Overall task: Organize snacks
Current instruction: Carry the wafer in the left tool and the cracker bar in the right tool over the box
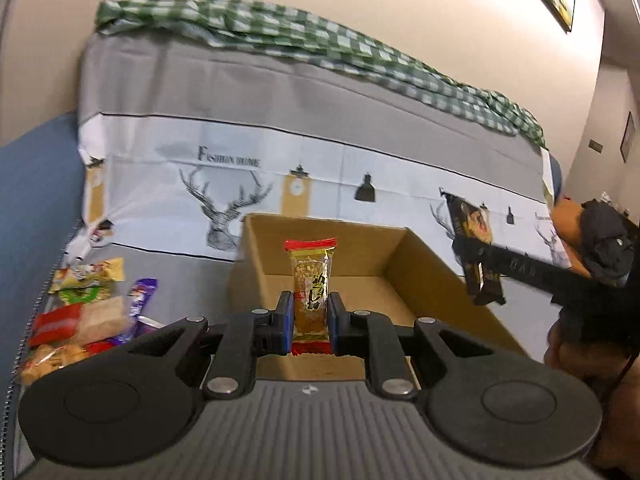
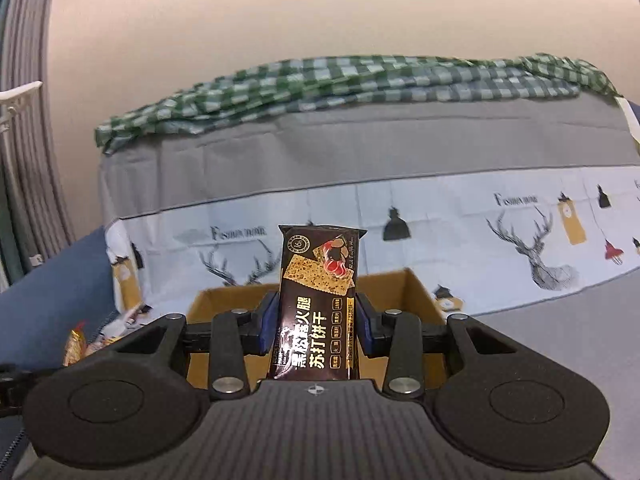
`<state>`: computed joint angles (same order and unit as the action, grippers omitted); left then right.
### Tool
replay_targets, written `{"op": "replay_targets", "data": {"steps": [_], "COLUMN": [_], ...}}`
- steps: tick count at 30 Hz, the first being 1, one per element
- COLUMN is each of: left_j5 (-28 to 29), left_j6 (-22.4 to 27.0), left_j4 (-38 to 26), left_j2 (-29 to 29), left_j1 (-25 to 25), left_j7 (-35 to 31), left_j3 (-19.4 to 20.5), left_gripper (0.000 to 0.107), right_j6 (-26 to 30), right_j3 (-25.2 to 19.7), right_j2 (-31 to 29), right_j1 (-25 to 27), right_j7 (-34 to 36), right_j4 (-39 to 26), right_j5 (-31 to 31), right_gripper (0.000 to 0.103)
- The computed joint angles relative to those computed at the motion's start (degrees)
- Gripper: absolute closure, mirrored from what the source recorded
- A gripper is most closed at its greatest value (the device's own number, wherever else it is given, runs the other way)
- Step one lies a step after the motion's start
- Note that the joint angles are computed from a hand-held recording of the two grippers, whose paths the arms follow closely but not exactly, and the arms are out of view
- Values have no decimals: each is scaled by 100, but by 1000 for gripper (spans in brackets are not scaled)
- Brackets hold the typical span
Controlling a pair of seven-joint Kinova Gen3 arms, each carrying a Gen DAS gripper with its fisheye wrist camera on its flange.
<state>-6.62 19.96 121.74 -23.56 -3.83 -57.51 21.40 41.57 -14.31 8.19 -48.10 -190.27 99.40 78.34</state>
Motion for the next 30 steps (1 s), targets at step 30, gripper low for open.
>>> {"op": "replay_targets", "data": {"steps": [30], "left_j5": [-1508], "left_j6": [-606], "left_j4": [-360], "left_j2": [1159], "left_j1": [-69], "left_j7": [1498], "left_j3": [566], "left_gripper": [89], "right_j6": [85], "right_j3": [83], "right_j2": [143], "right_j1": [15], "right_j7": [583], "right_j4": [-61], "right_j5": [-329], "right_gripper": [62]}}
